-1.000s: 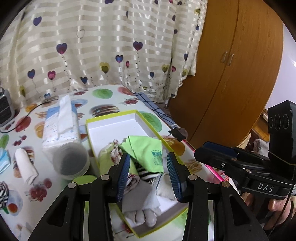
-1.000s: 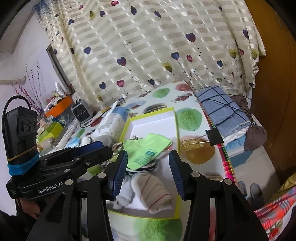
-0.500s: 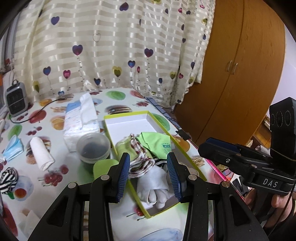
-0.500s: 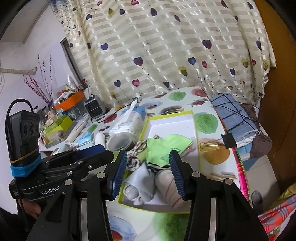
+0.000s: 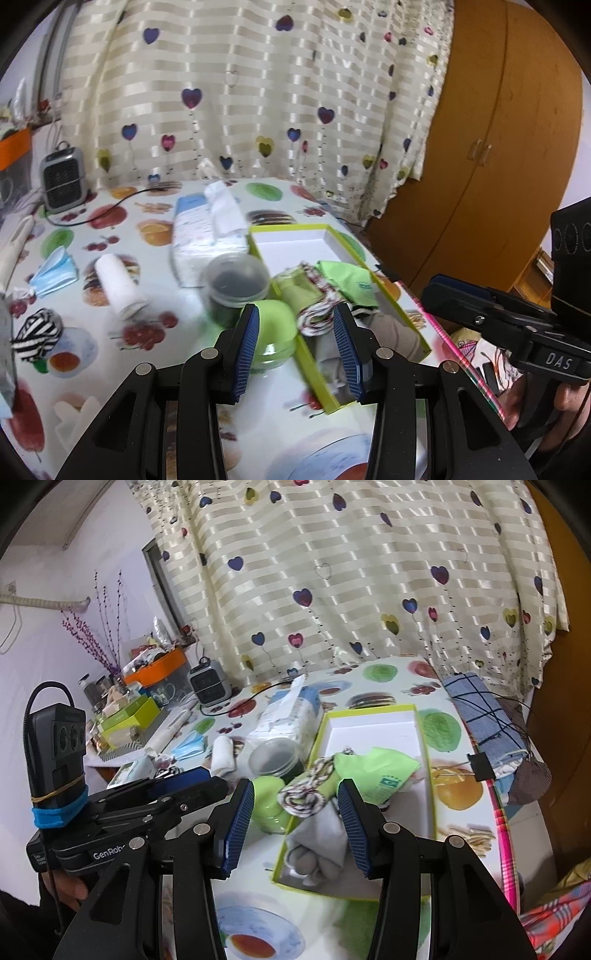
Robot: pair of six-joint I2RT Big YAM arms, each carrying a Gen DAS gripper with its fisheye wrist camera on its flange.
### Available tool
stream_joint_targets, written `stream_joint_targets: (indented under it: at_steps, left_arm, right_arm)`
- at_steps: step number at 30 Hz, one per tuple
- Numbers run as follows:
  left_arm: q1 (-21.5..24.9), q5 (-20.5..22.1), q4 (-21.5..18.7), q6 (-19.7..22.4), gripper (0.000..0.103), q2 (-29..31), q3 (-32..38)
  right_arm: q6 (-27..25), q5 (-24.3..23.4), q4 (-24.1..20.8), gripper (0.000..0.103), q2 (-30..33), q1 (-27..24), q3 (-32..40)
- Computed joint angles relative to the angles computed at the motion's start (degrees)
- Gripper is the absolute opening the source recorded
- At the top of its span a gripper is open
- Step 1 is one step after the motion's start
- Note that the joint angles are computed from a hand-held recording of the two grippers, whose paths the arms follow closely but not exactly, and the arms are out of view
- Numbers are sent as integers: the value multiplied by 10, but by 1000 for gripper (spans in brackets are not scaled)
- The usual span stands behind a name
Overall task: Organize soft objects
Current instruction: 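Withdraw both tools from the box toward the remaining table items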
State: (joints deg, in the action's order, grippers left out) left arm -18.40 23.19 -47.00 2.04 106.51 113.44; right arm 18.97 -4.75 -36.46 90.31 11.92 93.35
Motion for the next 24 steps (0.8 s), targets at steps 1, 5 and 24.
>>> stream_joint_targets:
  at_steps: [1,5,24]
  left_arm:
    - [3,-5,1,-5,40,-1,-3]
    - [12,-21,9,-18,40,-7,-14]
    - [67,-110,61,-34,45,-48,-90]
  right_arm:
    - [-1,-1,-1,49,2,2,2]
    - [-11,-8,-14,49,12,10,18]
    - [-61,-49,-76,49,101,56,130]
